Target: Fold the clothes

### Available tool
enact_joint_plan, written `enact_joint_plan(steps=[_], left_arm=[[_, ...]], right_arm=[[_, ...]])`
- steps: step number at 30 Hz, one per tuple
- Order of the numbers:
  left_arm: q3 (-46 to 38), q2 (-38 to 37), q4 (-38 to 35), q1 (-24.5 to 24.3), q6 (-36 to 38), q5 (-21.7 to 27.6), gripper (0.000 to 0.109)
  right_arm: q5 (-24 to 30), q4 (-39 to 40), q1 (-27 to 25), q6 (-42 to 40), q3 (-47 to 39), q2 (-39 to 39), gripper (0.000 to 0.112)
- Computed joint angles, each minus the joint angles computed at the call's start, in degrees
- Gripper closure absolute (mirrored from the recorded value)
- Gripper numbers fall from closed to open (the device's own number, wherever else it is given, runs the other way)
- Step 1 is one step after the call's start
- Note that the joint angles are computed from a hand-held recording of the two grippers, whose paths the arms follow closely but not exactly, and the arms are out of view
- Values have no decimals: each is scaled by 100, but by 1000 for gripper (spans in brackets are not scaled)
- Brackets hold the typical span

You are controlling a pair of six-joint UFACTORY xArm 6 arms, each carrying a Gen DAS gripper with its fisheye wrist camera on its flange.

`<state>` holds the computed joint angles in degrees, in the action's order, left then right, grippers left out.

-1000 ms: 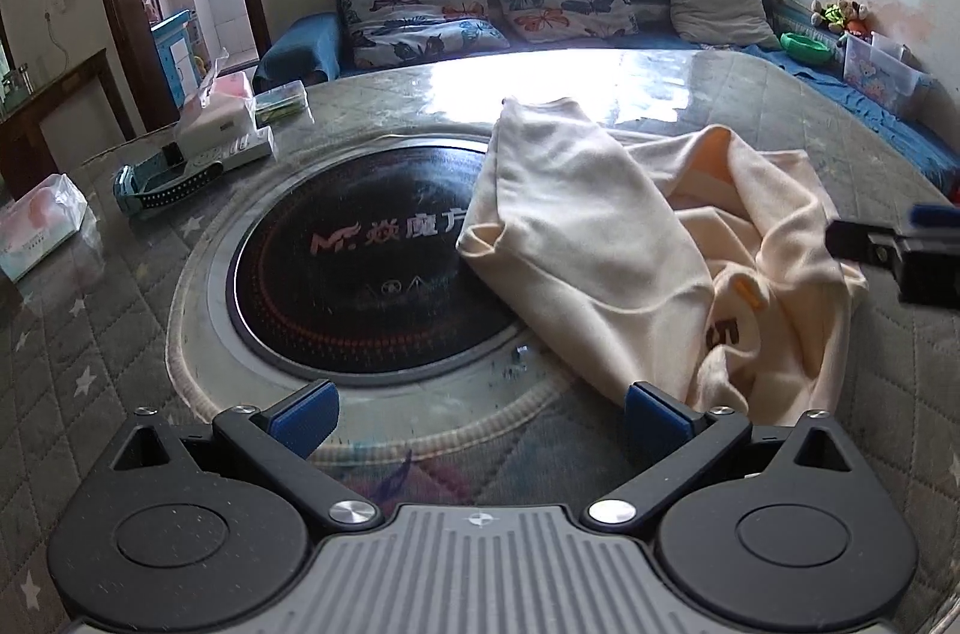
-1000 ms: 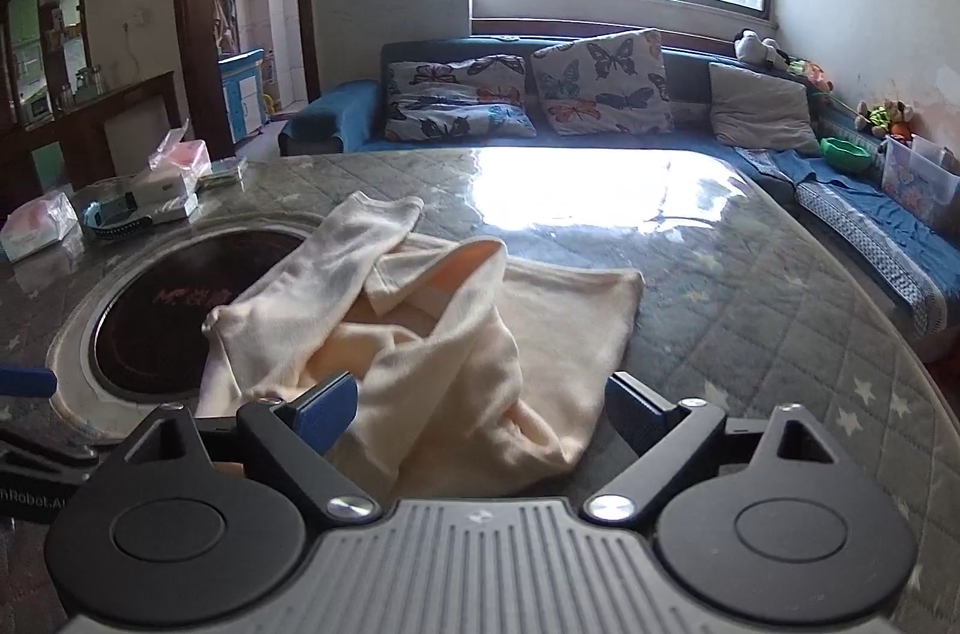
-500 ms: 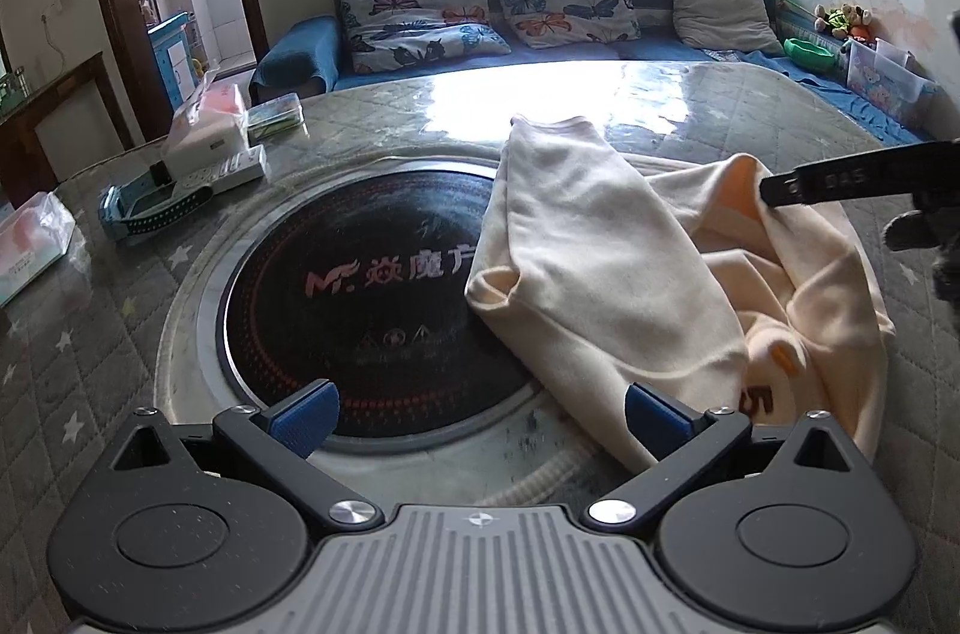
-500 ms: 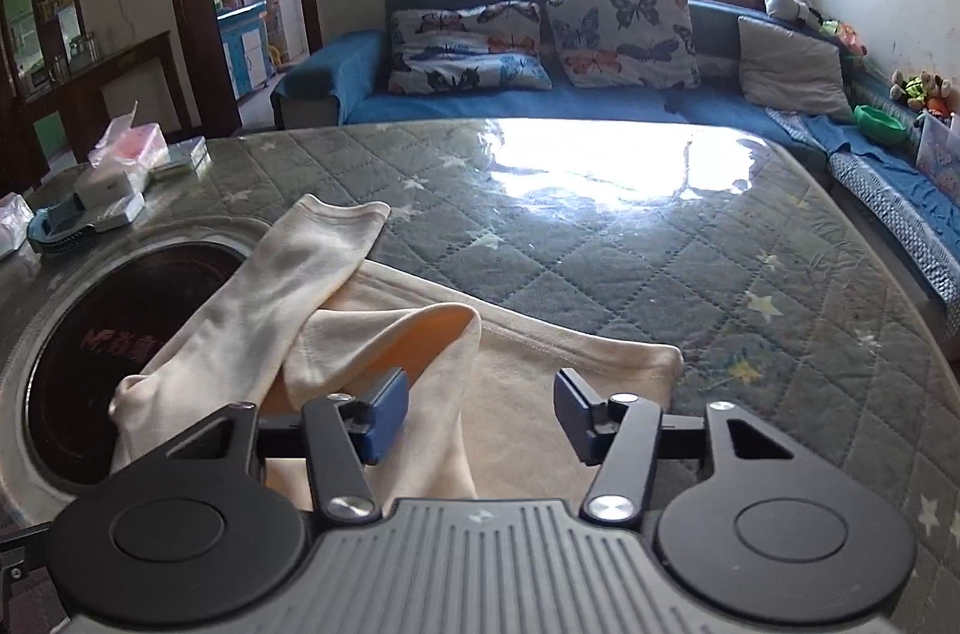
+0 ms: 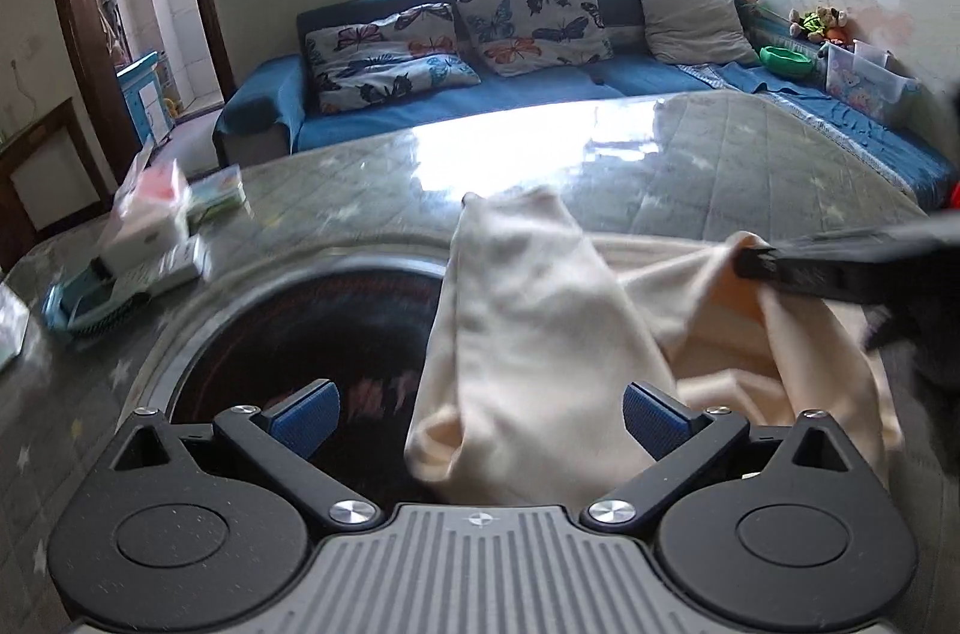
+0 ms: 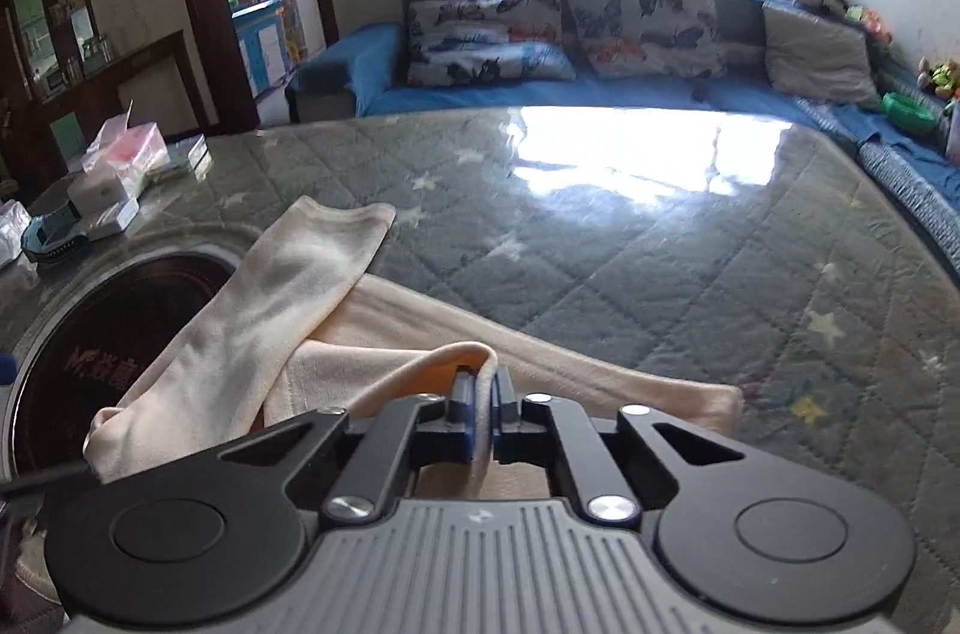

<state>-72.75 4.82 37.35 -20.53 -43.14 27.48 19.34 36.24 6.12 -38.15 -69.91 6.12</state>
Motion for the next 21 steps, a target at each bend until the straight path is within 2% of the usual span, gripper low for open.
enact_joint_plan(steps=[3,5,8,11,14,16,18,21], left_arm=[[-538,445,-68,-7,112,-76,14],[-934,783,-141,-22,249,-114,18],[-1599,1379,-198,-48,475,-150,29],[-2231,1961,-311,-53,674,-144,36],[-2882,2511,-354,-85,806,48,37],[-3302,2839,-363,-96,859,246,37],[-3703,3135,-421,-94,967,457,37],[-4098,3427,-641,-45,1176,628,42]], right_arm=[[-395,91,-29,-50,326,-288,109],[-916,-249,-82,222,759,-607,109],[-1296,-938,-289,1016,1325,-1047,109],[-1406,-2020,-619,2256,1896,-1452,109],[-1325,-2543,-839,2658,2275,-1687,106],[-1288,-2406,-911,2493,2373,-1747,105],[-1256,-1874,-916,1964,2343,-1749,103],[-1133,-704,-816,749,2004,-1584,90]])
